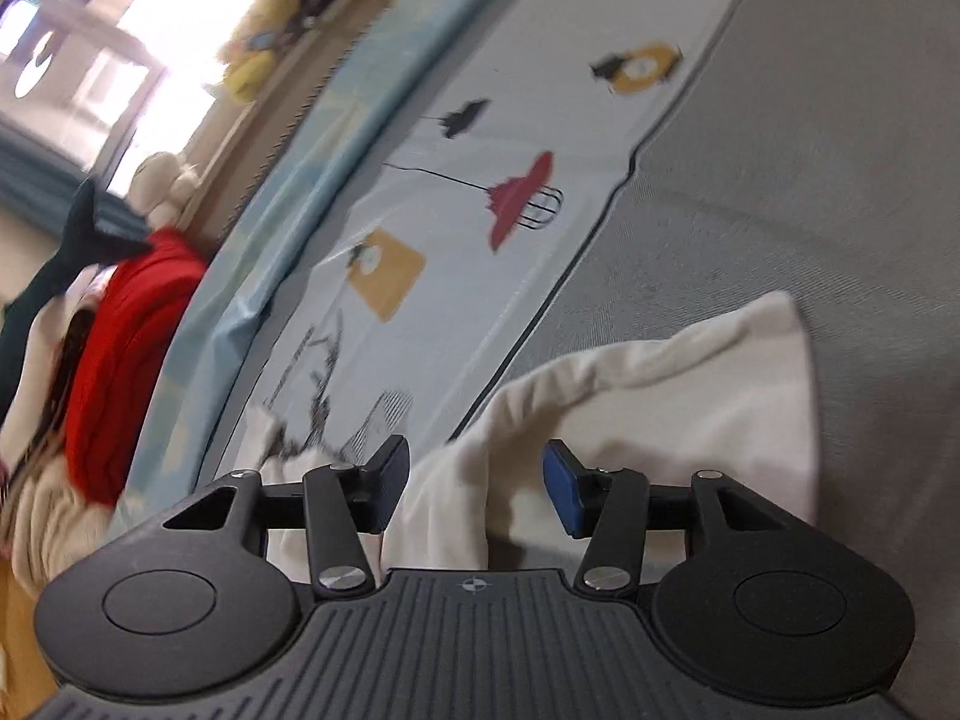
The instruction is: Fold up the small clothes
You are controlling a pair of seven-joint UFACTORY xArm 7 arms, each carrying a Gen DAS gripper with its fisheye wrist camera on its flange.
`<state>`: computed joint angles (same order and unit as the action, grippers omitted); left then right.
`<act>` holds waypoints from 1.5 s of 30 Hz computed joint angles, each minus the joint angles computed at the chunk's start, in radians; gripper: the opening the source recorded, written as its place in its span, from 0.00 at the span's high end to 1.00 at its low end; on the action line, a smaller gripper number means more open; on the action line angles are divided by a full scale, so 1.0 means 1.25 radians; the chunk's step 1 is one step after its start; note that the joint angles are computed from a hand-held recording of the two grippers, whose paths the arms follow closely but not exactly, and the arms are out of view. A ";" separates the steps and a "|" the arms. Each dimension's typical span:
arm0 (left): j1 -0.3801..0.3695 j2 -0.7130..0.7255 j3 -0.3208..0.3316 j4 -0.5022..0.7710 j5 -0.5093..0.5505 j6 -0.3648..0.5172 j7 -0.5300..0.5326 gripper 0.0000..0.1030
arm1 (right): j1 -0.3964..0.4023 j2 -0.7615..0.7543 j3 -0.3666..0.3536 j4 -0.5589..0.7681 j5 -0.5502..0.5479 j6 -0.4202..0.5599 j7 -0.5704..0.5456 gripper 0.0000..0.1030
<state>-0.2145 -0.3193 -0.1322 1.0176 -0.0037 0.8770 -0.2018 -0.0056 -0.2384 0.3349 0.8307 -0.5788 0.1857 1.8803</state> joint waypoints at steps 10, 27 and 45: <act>-0.006 0.083 -0.013 0.074 0.034 -0.014 -0.019 0.71 | -0.182 0.074 0.147 0.180 -0.348 0.160 0.199 0.94; -0.023 0.117 -0.010 0.099 0.036 -0.020 -0.017 0.71 | -0.039 -0.031 -0.107 -0.023 -0.375 0.246 0.269 0.95; 0.005 0.076 -0.010 0.064 0.077 -0.124 -0.098 0.71 | 0.162 0.120 -0.082 0.281 -0.287 0.906 0.082 0.58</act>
